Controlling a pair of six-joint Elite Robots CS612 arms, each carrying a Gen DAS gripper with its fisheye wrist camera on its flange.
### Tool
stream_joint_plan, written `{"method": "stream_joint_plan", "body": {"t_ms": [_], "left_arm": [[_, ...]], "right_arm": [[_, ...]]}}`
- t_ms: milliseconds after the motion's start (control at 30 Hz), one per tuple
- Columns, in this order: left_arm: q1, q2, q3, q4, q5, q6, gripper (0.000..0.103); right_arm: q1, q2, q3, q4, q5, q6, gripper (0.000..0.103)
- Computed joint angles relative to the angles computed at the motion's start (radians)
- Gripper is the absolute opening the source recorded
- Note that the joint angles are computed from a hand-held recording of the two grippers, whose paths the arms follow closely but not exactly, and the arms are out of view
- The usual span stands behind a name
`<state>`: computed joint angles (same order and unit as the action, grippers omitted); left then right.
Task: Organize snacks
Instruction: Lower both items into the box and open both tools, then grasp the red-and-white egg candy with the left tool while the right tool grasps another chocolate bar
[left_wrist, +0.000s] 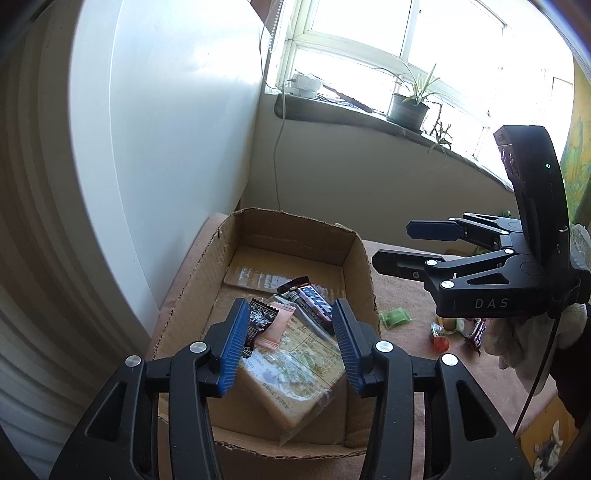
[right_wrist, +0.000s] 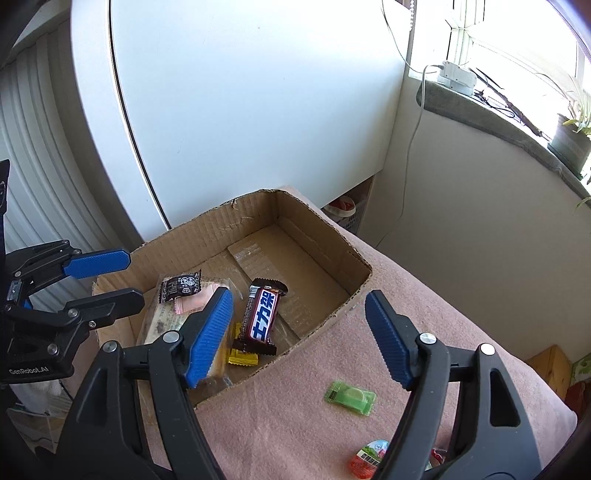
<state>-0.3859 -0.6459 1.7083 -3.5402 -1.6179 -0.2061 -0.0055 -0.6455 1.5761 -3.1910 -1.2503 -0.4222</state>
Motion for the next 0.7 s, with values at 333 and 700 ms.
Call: {"method": "stream_joint_plan", "body": {"t_ms": [333,700], "left_arm": [[-0.038,-0.008,0.014,-0.023,-0.041,0.021,0.045],[-0.097,0.004,0.005,-0.001,-0.107,0.048,0.045]], "right_arm": [[-0.081,-0.049,0.118,-0.109,0.038,0.029,0.077],[-0.173,-0.074,0.248,-0.205,-0.015,0.031,0.077]]}}
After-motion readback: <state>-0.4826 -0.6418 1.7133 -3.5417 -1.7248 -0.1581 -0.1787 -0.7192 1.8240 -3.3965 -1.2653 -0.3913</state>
